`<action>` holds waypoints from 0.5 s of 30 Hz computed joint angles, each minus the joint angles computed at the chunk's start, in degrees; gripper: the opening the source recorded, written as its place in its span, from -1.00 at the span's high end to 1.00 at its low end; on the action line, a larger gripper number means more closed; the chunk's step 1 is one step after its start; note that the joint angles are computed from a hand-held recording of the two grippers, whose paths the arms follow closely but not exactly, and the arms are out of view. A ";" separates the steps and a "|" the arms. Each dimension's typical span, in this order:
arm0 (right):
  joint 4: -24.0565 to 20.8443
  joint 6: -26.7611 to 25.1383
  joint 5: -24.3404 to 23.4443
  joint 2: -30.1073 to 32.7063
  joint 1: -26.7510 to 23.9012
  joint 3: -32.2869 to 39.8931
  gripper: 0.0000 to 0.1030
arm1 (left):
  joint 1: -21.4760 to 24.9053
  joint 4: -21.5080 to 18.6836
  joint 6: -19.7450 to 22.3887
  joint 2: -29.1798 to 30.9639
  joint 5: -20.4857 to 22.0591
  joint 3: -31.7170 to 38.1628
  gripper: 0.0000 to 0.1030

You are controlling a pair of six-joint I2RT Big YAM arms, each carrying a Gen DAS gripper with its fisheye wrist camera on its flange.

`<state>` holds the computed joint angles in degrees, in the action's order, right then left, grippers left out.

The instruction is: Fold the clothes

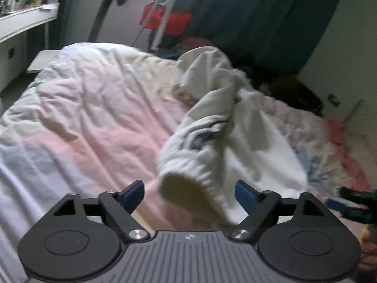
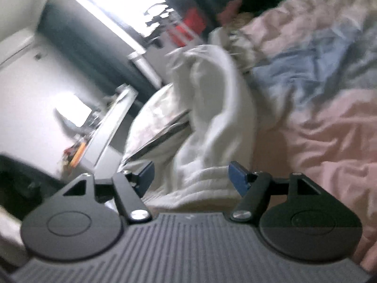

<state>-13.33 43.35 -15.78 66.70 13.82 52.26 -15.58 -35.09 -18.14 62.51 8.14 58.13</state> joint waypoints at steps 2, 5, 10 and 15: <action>-1.93 1.58 1.30 2.14 -0.43 1.17 -0.42 | -0.39 1.81 -0.06 0.11 0.25 -0.28 -0.82; -2.94 3.34 -0.10 6.48 -1.37 3.09 -0.42 | -0.95 2.89 -0.03 3.37 -2.11 1.08 -0.83; -3.19 3.87 -2.07 12.57 -1.55 6.15 -0.40 | 0.37 3.13 -4.51 10.70 0.04 4.43 -0.66; -3.14 3.06 -5.41 14.73 -0.84 7.17 0.02 | 2.01 4.49 -8.94 12.99 1.70 4.42 0.04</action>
<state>-16.47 46.41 -21.19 81.43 12.98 59.43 -13.57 -30.60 -27.08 75.50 9.83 62.54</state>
